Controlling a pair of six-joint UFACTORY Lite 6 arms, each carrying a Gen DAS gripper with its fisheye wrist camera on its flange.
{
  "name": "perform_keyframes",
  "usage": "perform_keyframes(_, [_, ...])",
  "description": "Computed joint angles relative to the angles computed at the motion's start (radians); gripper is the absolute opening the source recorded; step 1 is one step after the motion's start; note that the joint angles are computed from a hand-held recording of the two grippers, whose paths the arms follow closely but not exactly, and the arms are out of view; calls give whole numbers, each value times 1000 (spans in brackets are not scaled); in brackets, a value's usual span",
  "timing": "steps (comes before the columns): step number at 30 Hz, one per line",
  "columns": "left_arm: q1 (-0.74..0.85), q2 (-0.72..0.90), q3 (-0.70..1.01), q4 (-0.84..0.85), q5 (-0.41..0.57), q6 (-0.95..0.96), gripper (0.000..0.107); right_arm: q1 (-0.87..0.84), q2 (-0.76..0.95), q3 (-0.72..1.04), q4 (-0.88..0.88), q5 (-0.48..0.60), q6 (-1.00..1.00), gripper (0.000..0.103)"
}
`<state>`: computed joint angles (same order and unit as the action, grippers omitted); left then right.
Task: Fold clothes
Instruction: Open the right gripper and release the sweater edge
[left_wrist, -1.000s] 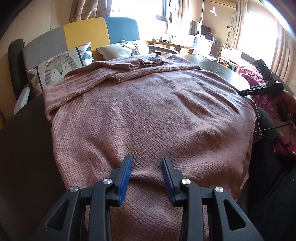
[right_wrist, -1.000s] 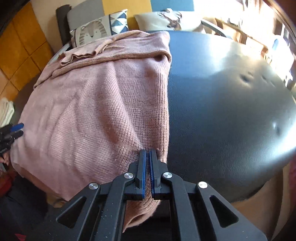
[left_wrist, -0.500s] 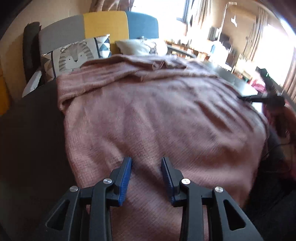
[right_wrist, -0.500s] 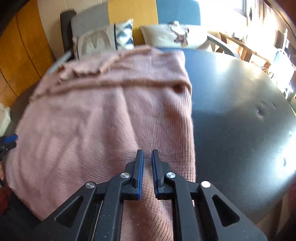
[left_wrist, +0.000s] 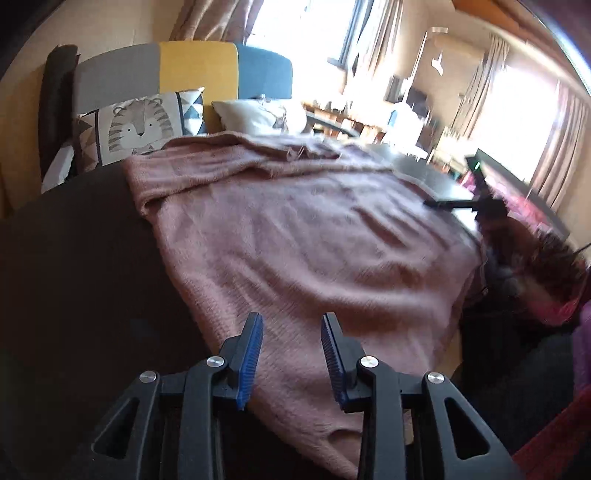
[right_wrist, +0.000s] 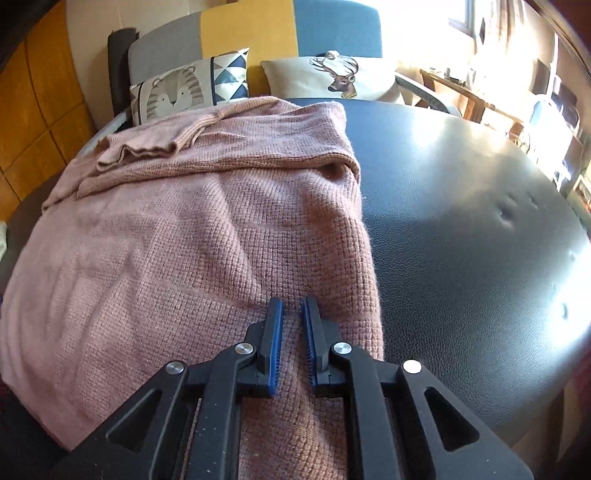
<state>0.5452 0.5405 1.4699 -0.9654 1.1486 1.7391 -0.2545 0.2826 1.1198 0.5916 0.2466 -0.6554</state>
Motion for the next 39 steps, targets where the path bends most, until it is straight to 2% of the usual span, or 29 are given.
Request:
perform_keyframes(1, [-2, -12, -15, -10, 23, 22, 34, -5, -4, -7, 38, -1, -26, 11])
perform_keyframes(3, [-36, -63, -99, -17, -10, 83, 34, -1, -12, -19, 34, -13, -14, 11])
perform_keyframes(5, [-99, -108, -194, 42, -124, 156, 34, 7, -18, -26, -3, -24, 27, 12])
perform_keyframes(7, [-145, -170, -314, 73, -283, 269, 34, 14, -13, -18, -53, -24, 74, 12])
perform_keyframes(8, [-141, -194, -336, 64, -304, 306, 34, 13, -11, -14, -53, -19, 76, 12])
perform_keyframes(10, [-114, -170, -282, 147, -268, 270, 34, 9, -7, -8, -44, -9, 70, 12])
perform_keyframes(13, [-72, -149, -199, 251, -235, 218, 34, -6, -10, -19, 71, -6, -35, 12])
perform_keyframes(17, [-32, -131, -129, 305, -162, 167, 33, -13, -18, -37, 163, -11, -111, 12])
perform_keyframes(21, [-23, -110, -60, 143, -5, 148, 33, -15, -23, -42, 180, -11, -123, 12])
perform_keyframes(26, [-225, -135, -141, -81, -147, 175, 33, -14, -26, -48, 211, -13, -137, 12])
perform_keyframes(28, [-341, -135, -183, -116, -258, 199, 33, -9, -25, -47, 186, -18, -115, 12])
perform_keyframes(30, [-458, -133, -236, -103, -422, 225, 33, -9, -22, -43, 176, -17, -112, 12])
perform_keyframes(32, [-486, -139, -290, -119, -493, 315, 32, -15, -20, -41, 200, -12, -149, 12])
perform_keyframes(34, [-448, -133, -285, -67, -448, 280, 32, -21, -20, -46, 246, -12, -209, 12])
perform_keyframes(36, [-385, -108, -240, 25, -362, 214, 32, -18, -23, -54, 273, -23, -242, 12])
perform_keyframes(39, [-312, -115, -235, 86, -296, 242, 32, -15, -22, -56, 277, -35, -244, 12])
